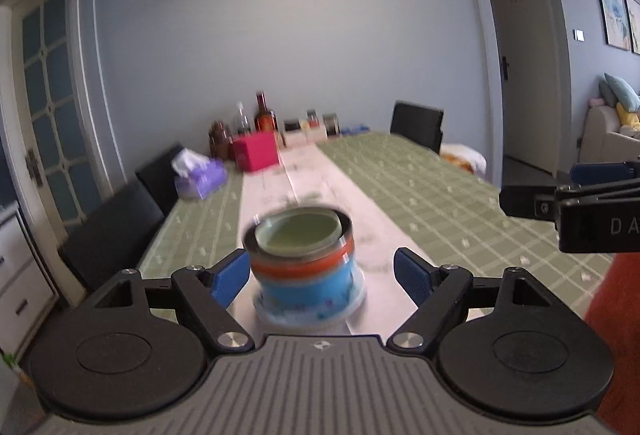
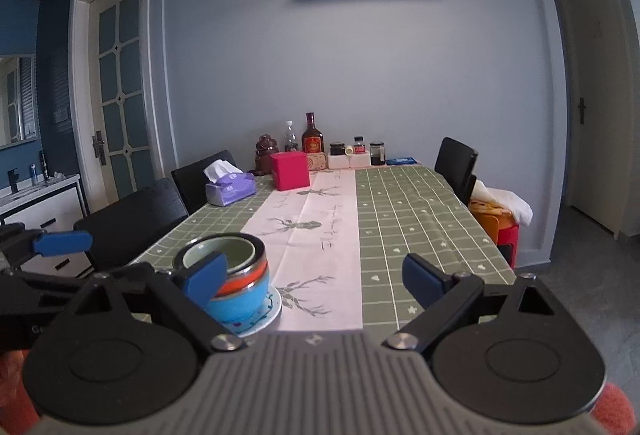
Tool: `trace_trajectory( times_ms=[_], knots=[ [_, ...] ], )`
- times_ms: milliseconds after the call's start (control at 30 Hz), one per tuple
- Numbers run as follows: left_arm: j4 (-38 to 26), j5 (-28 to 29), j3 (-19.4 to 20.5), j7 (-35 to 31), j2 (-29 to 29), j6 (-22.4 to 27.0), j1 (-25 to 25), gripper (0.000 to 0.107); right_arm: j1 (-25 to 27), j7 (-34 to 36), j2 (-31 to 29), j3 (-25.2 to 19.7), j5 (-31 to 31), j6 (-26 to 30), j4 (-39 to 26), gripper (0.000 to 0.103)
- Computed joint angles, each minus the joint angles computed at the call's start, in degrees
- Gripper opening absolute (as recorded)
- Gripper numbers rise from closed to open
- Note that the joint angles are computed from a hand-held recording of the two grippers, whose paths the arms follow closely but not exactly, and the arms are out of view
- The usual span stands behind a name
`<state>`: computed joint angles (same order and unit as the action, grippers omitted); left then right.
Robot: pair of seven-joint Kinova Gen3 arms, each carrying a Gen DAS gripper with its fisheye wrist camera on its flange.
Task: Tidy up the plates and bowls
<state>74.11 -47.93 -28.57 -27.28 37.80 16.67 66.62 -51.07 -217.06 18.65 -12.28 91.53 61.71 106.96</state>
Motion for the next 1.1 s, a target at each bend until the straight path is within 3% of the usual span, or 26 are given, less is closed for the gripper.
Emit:
trace_trajectory(
  times_ms=[133,233,333,1100],
  knots=[
    [-1.64,3.85,7.58,-3.36,-0.46,6.77,-4.19,0.096,-1.95,1.44,2.25,-0.02,-3.83,2.68,-1.36,0.093],
    [-0.42,1.70,7.85,-1.08,-0.80,8.53,-3.44,0.096,-2.76,1.17,2.27,0.15,-5.55,2.32,-0.93,0.093],
    [0.30,1.27,10.88,-0.66,-1.82,9.03,-5.17,0.096,-3.57,1.24,2.44,0.42,-6.53,2.77,-0.85,0.095],
    [2.38,-6.61,14.80,7.30,-3.66,10.79,-6.18,0.096,-5.02,0.51,2.18,0.32,-6.00,3.97,-0.26,0.096]
  ],
)
